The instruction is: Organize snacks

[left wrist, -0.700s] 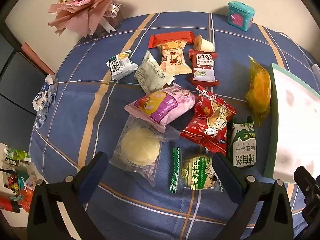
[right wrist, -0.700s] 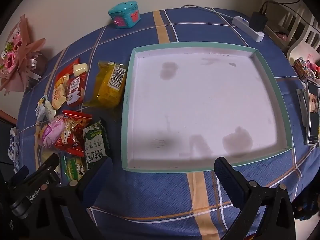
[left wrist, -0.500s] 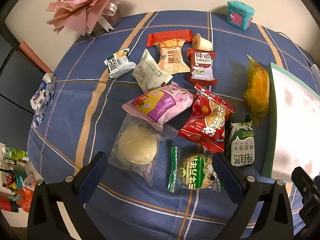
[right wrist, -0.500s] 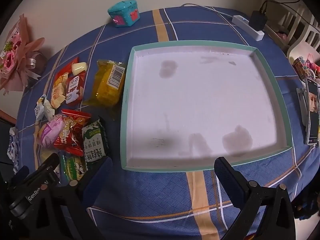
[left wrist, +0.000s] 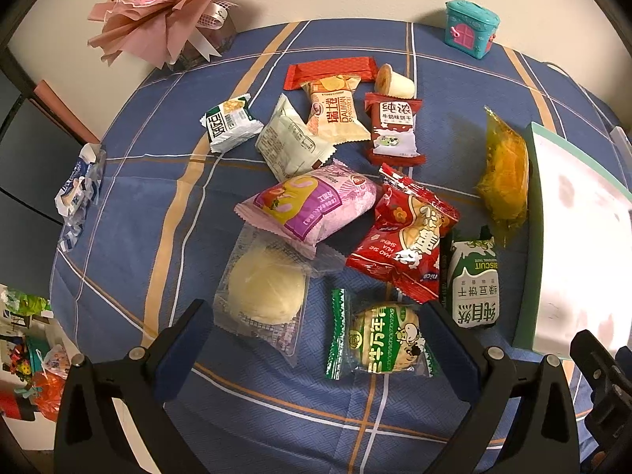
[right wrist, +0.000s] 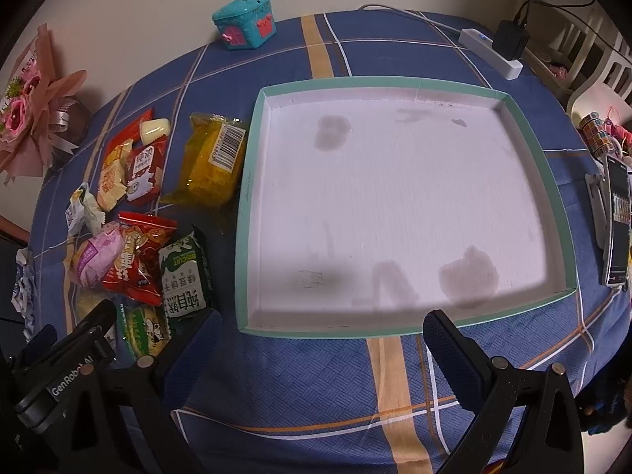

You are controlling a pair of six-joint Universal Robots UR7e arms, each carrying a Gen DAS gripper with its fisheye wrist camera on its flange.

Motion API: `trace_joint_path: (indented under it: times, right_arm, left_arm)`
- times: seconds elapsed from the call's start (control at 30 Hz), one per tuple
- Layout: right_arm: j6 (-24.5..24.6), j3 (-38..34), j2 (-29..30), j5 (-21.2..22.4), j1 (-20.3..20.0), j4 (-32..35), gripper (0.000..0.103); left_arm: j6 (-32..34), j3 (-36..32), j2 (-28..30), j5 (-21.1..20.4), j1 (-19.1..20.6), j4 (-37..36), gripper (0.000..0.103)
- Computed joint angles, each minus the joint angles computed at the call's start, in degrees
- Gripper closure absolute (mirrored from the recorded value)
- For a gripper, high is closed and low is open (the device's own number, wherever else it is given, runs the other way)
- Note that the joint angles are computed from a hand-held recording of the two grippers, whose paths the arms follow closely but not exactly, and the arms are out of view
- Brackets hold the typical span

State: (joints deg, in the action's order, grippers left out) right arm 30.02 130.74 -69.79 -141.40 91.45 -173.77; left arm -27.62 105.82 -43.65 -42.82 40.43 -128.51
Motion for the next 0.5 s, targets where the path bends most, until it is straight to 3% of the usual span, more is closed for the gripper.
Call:
trace_joint_path:
  times: [0.3, 0.5]
  right_arm:
    - [-2.84, 0.38, 1.45, -0.42, 0.04, -5.11, 0.000]
    - [-1.59, 0.14, 0.87, -0.27, 0.01, -2.71, 0.000]
  left_arm:
    - [-0.17, -0.17, -0.07, -0.64, 0.28, 0.60, 0.000]
    - [-0.37, -0.29, -0.03, -0.85, 0.28, 0.83, 0.000]
